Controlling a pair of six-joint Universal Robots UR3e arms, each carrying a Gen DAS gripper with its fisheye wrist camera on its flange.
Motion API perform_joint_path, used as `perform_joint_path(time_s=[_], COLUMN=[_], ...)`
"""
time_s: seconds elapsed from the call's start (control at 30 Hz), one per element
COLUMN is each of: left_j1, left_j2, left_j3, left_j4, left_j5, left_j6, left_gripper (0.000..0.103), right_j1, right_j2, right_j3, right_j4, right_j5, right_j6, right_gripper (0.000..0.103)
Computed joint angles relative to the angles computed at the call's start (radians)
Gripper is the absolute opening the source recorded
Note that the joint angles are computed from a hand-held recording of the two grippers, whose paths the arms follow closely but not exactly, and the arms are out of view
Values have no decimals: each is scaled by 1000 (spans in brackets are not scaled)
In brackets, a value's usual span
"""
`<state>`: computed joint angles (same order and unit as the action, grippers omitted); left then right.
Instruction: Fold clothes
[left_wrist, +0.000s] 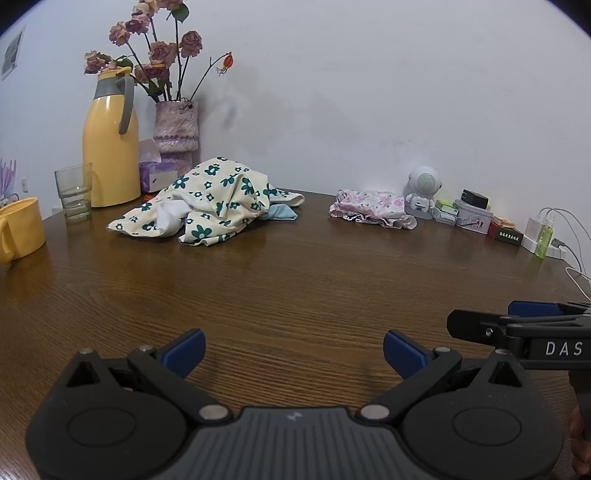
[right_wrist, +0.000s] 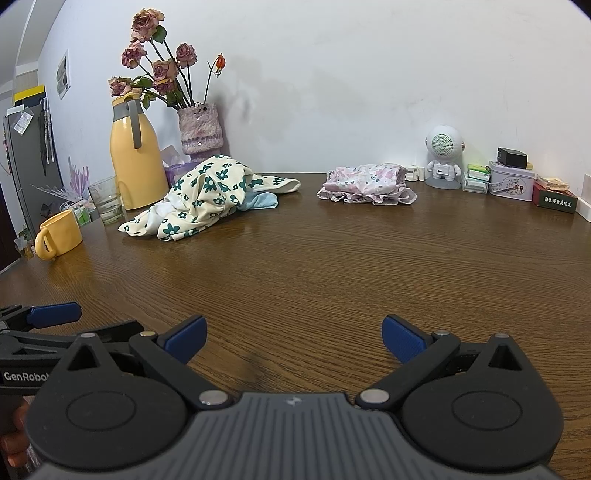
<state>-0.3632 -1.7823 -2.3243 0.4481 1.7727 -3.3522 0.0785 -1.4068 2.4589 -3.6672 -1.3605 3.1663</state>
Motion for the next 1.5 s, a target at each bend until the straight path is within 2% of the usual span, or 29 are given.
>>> perform_joint_path(time_s=[1.5], left_j1=[-11], left_j2=[-6], left_j3=[4], left_j4=[0], left_j5=[15], left_j6=[-10], left_gripper=[103], right_j1=[-1], right_j2=[3], right_j3=[3], right_j4=[-5], right_j5=[1], right_j6=[-4], right_gripper=[103])
